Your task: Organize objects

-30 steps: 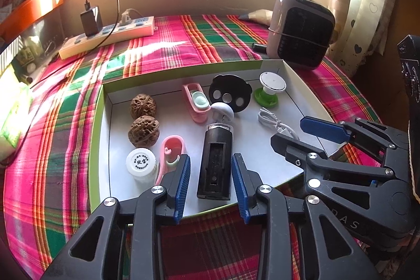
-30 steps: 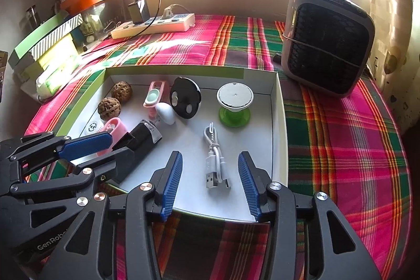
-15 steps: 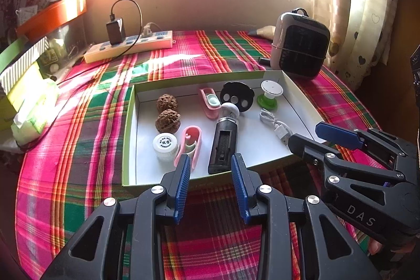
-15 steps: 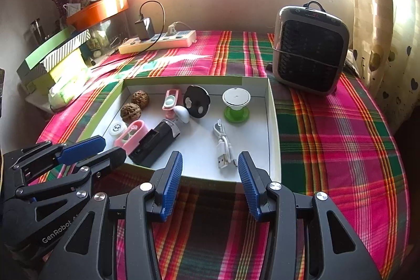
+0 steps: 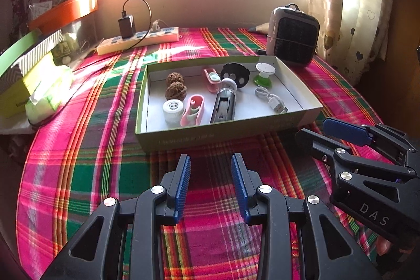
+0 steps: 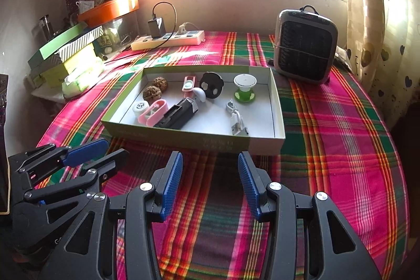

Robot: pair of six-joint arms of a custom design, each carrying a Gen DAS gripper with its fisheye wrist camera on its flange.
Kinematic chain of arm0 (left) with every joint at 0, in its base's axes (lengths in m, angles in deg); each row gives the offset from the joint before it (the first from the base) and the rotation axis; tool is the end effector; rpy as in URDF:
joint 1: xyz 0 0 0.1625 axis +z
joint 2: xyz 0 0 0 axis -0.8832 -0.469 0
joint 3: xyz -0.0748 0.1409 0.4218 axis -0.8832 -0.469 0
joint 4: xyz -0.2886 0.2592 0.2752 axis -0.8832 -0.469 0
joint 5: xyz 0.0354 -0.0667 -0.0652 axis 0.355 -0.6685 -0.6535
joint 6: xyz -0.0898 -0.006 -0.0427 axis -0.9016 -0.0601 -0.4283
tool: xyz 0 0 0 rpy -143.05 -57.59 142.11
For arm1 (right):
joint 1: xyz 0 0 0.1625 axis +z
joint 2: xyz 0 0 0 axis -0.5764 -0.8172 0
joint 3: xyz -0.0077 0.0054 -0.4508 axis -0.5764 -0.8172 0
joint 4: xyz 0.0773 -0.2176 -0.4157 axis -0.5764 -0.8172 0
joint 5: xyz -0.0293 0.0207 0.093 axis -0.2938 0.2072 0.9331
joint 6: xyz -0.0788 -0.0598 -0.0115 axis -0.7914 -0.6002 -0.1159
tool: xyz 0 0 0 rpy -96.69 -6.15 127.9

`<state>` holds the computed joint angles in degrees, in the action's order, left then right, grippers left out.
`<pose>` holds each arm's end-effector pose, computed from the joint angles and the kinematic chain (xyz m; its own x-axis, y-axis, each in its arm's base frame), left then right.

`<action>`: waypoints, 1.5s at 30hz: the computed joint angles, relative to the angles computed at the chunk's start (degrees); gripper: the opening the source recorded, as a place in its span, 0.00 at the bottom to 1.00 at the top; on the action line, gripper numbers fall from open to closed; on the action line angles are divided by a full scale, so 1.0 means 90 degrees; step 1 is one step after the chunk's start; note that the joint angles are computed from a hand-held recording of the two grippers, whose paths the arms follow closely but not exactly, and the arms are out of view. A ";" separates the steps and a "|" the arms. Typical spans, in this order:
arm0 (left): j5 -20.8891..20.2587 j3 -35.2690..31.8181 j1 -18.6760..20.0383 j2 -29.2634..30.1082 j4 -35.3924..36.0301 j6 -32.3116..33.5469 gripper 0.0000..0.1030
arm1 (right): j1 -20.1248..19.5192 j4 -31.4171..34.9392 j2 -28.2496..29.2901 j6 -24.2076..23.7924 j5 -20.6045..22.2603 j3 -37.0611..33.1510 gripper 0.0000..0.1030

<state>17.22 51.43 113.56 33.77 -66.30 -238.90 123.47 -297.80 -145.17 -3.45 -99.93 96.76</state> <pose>-0.2257 -0.5977 -0.0253 -0.6668 0.4087 -0.6231 0.6807 0.6745 -0.2860 0.0684 -0.5665 0.1528 -0.7597 0.0826 0.6450 -0.4132 0.7046 -0.5769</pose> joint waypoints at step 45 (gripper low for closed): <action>-0.0818 0.1197 -0.0318 -0.0176 -0.0774 -0.0697 0.38 | -0.0133 -0.1287 0.0421 -0.0081 -0.0691 0.0743 0.61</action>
<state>9.85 62.20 110.70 32.18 -73.27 -245.18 122.28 -309.38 -141.38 -4.18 -106.16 103.45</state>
